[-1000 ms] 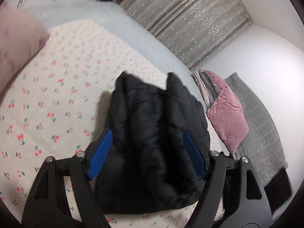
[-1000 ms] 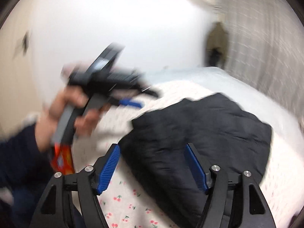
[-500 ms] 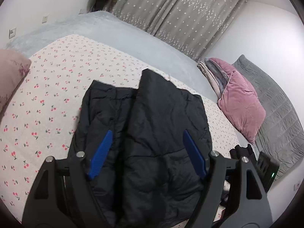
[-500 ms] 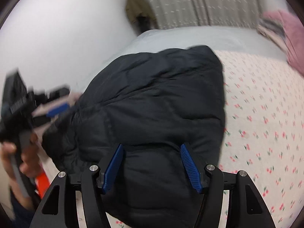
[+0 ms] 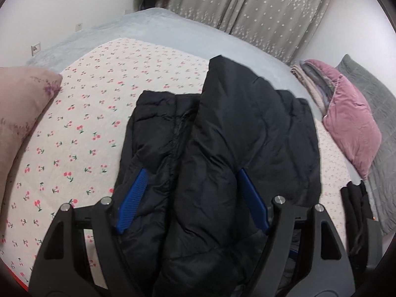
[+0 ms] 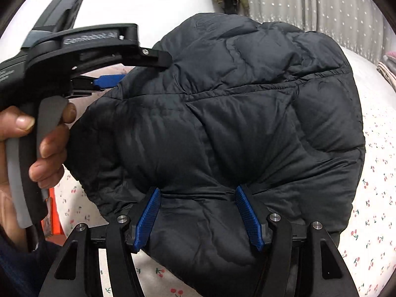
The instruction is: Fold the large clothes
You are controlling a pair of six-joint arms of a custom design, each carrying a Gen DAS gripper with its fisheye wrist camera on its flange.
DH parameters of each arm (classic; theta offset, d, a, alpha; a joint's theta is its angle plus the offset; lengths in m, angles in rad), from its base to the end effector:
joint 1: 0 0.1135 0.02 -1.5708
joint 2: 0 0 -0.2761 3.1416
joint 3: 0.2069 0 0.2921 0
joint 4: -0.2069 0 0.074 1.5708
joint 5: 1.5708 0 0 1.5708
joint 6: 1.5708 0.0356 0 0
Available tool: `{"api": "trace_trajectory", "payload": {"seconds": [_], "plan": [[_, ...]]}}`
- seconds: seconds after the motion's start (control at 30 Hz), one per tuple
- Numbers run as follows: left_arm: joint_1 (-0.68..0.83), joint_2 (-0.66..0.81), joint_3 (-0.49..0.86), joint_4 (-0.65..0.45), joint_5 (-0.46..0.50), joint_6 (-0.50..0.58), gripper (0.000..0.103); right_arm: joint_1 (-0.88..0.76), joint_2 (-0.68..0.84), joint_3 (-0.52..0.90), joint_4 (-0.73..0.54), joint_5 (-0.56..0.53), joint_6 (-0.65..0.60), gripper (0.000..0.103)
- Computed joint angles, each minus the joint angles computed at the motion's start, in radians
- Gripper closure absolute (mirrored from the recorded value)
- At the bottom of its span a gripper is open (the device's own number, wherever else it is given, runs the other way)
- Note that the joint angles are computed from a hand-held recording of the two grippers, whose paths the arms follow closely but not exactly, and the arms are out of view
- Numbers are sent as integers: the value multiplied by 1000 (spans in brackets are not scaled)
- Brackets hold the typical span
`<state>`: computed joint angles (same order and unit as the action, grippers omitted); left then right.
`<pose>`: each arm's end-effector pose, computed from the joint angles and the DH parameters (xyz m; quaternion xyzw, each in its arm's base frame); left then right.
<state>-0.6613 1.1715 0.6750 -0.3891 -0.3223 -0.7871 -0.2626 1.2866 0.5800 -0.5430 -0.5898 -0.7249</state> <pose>0.2127 -0.1513 0.2010 -0.1122 0.9245 -0.1065 0.3485 0.2289 -0.0410 0.1403 -0.2616 0.9088 0.1801 0.2707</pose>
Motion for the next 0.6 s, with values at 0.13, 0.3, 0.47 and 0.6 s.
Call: {"api": "trace_trajectory", "payload": {"seconds": [0.13,0.3,0.47,0.6], "plan": [[-24,60,12,-30,-73,1,51,4,5,3,-13,1,-26,39],[11,45,-40,-7,-32,8,56,-130,79,150,-182,-130,-57,39],[8,50,-64,1,-26,6,56,-285,212,296,-108,-201,86,39],[-11,65,-59,-7,-42,-5,56,-253,351,387,-70,-150,197,39]]}}
